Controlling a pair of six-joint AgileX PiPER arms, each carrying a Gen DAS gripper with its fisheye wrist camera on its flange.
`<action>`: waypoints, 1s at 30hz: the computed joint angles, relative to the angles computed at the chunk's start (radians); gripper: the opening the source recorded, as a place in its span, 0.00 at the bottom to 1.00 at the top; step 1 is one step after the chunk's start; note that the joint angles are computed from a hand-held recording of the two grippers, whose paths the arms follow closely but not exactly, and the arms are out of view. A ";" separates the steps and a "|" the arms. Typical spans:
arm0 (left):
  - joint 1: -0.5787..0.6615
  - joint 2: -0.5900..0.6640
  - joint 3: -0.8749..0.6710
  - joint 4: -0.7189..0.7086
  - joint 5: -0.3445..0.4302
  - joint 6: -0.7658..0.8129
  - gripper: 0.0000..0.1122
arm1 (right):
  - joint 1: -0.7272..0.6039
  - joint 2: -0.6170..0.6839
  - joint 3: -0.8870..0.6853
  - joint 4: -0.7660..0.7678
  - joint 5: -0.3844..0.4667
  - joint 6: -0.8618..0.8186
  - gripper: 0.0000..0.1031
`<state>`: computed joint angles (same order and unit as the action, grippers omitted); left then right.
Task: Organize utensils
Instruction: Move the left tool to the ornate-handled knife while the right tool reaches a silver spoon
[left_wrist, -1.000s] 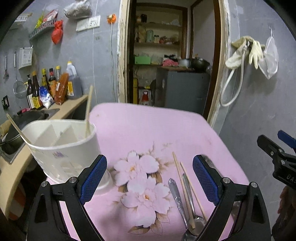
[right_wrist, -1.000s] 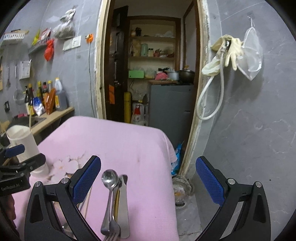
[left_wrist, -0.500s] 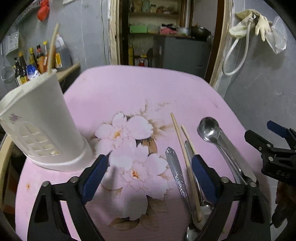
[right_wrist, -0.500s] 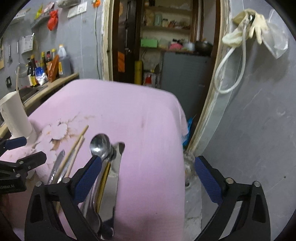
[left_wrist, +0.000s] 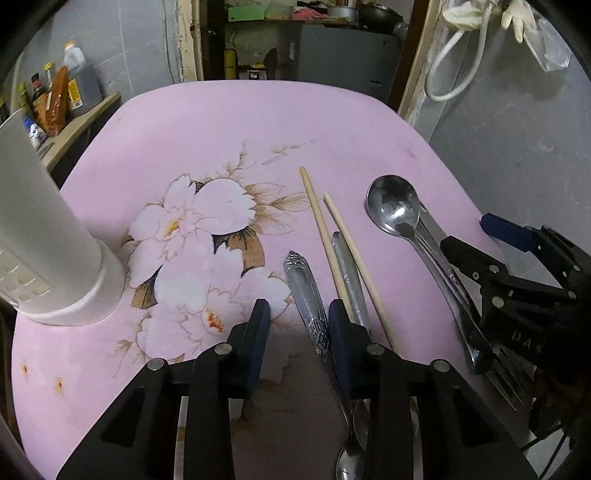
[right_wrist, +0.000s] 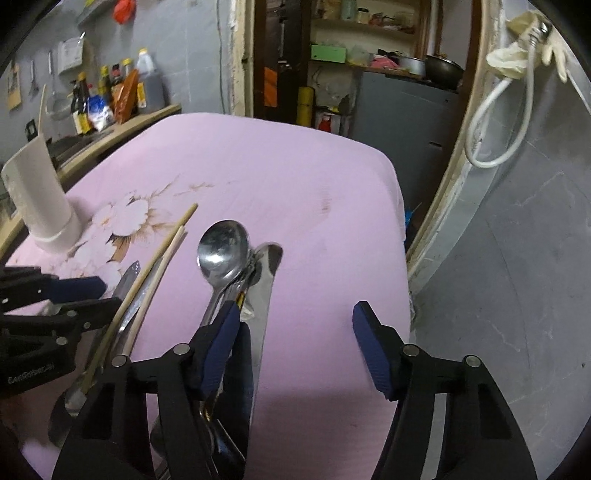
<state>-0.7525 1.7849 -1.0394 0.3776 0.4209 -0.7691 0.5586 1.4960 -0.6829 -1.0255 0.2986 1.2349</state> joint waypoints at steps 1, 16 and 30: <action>0.000 0.008 -0.011 0.001 0.009 0.008 0.26 | 0.006 0.005 -0.006 0.004 0.012 -0.006 0.60; -0.009 0.022 0.001 0.073 0.008 -0.053 0.17 | 0.069 -0.040 -0.003 0.172 0.106 -0.149 0.59; -0.041 -0.019 0.026 0.109 0.070 -0.105 0.13 | 0.161 -0.027 -0.034 0.189 0.208 -0.138 0.26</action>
